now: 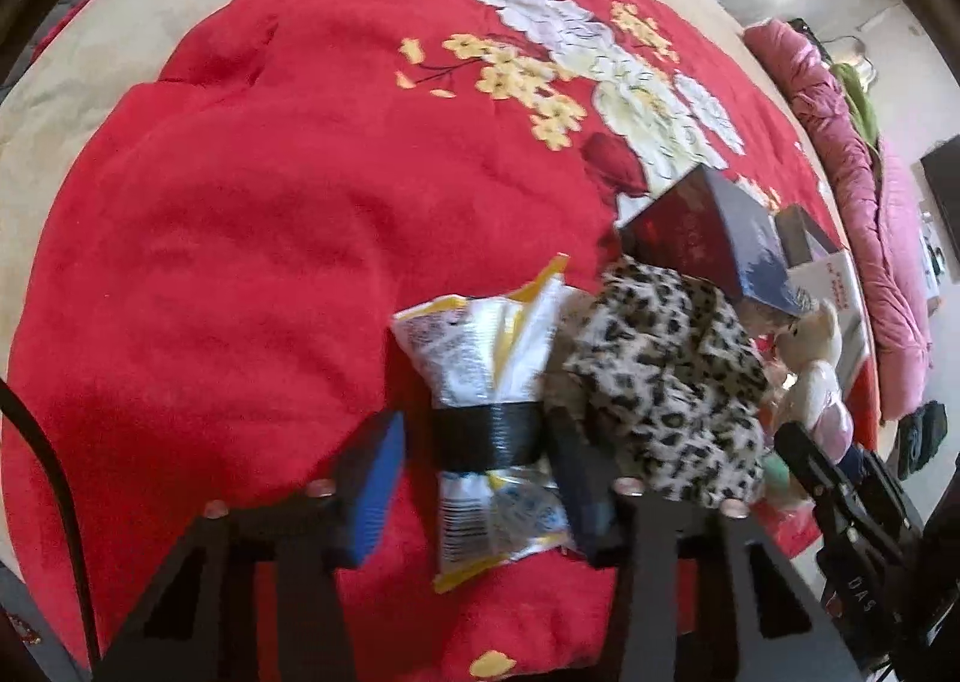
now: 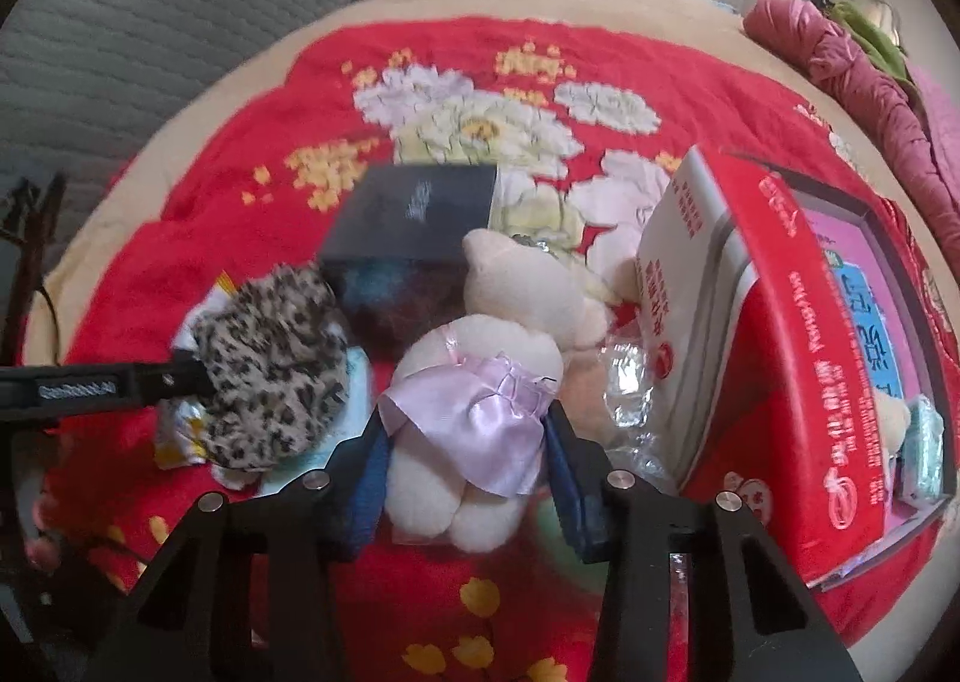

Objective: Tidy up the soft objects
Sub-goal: 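Carry the snack bag with the left tool while the right carries the pink-dress bear to the tray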

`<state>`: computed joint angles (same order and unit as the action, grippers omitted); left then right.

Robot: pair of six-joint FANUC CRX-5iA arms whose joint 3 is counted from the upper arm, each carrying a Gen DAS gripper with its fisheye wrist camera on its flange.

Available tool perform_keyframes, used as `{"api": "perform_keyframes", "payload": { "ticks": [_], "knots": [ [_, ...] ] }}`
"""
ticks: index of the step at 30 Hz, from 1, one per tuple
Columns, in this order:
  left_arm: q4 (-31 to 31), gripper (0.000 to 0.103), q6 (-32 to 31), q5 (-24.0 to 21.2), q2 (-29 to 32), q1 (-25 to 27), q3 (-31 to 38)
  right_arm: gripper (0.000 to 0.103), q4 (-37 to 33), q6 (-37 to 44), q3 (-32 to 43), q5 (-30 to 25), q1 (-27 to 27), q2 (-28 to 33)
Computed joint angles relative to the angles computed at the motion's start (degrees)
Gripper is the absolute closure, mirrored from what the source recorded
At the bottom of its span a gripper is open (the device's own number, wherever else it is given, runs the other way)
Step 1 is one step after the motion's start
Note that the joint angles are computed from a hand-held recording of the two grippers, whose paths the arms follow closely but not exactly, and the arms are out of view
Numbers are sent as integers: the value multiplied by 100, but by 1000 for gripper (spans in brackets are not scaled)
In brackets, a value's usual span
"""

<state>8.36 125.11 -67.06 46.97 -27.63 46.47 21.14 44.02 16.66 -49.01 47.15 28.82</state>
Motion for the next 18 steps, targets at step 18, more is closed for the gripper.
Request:
{"api": "perform_keyframes", "payload": {
  "ticks": [18],
  "knots": [
    [-90,66,-18,605,-653,-21,-670,55,325,-479,-575,580,70,-551]
  ]
}}
